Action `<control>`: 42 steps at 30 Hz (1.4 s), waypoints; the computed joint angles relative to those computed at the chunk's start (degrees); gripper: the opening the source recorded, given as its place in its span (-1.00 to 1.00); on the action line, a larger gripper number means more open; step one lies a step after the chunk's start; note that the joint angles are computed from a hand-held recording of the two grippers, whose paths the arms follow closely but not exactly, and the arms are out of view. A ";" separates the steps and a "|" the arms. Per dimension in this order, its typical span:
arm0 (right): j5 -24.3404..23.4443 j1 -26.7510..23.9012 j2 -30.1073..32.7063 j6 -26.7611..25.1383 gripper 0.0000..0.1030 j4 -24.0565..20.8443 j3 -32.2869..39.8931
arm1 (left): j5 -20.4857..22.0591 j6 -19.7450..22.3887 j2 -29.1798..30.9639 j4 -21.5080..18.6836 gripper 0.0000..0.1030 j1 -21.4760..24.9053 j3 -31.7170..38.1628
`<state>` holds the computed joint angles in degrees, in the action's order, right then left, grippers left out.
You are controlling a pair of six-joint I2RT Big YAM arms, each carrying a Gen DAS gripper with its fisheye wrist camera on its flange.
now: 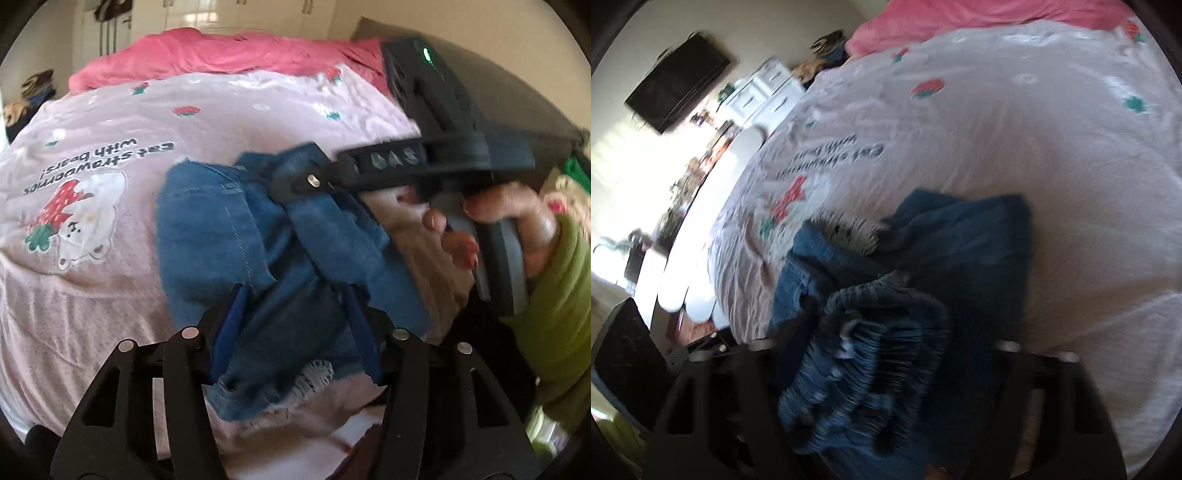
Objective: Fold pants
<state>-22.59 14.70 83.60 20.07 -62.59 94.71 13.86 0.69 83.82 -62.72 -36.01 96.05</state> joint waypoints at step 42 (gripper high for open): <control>19.91 6.85 -23.06 6.74 0.32 7.27 -20.20 | 5.53 -3.02 -1.49 -2.09 0.45 4.84 1.54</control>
